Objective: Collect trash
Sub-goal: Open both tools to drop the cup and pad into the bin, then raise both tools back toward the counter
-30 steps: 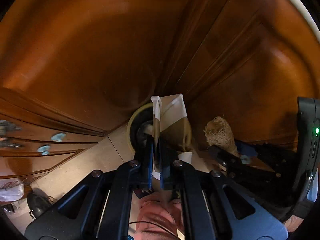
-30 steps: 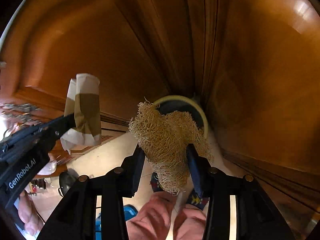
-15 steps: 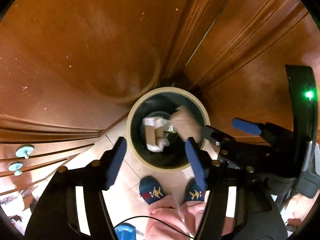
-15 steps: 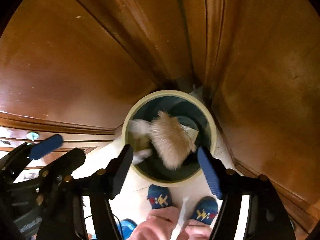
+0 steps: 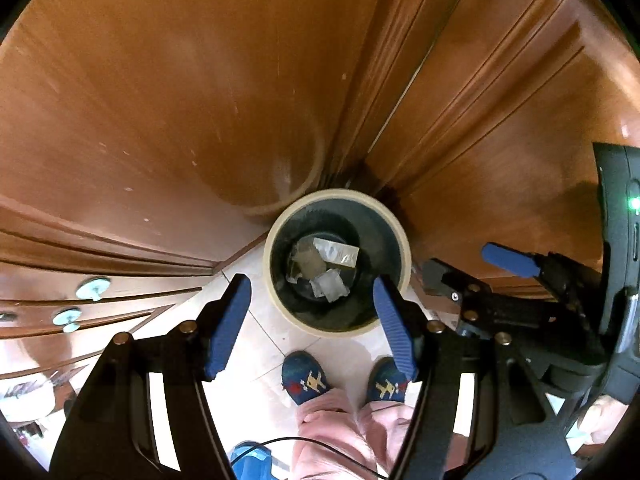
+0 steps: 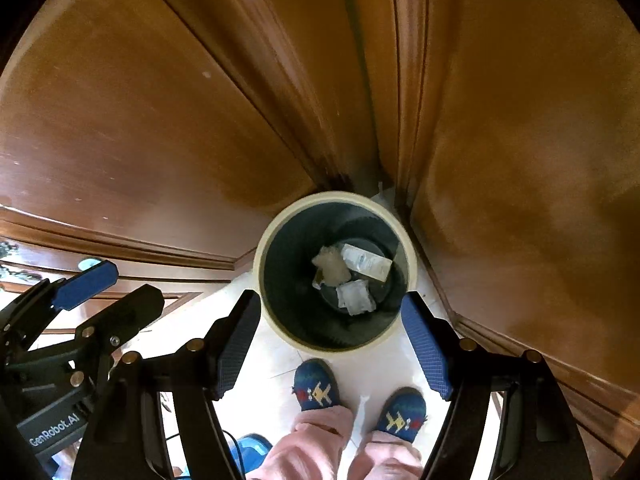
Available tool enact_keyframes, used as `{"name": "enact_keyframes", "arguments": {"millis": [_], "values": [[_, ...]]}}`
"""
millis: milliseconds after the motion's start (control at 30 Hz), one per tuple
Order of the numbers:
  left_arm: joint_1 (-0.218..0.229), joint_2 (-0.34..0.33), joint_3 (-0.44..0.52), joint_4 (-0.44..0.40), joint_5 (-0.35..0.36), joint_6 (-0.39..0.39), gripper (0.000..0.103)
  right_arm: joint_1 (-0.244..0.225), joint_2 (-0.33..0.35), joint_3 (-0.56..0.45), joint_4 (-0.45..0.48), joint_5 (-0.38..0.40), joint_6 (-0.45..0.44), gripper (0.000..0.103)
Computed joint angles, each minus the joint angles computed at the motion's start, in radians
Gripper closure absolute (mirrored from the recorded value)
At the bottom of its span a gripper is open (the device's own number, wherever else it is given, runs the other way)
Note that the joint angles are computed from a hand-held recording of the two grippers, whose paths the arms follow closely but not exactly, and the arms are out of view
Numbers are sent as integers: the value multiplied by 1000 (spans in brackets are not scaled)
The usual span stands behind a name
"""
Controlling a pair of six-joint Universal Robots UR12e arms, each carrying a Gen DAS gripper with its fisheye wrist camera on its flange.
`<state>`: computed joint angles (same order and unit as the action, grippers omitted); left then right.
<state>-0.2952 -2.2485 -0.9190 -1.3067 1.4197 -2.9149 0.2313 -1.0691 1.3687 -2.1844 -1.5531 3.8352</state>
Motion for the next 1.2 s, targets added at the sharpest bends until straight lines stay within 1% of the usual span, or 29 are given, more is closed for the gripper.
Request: {"name": "enact_keyframes", "arguments": {"millis": [267,400,467,600,700,833,1000,1067,1200], "values": [[-4,54,8,-30,6,-49,42,9,-59,-31,82,-43,-24,29],[-8,83,22,-74,23,-72,42,20,-88,-45,124,-58,-37,29],[-9,99,29,-97,30,-84,42,25,-108,-59,160,-63,-45,29],[-10,134,55,-135,28,-113,42,35,-137,-90,210,-71,-69,29],[-12,160,78,-141,38,-124,42,43,-166,-115,241,-81,-98,29],[-16,187,110,-128,50,-134,42,51,-202,-150,270,-85,-129,29],[-22,198,174,-110,68,-155,42,55,-230,-204,283,-101,-158,29],[-27,193,220,-112,80,-157,42,56,-237,-224,261,-114,-181,29],[-36,187,275,-76,115,-143,41,54,-242,-274,212,-134,-227,29]]}}
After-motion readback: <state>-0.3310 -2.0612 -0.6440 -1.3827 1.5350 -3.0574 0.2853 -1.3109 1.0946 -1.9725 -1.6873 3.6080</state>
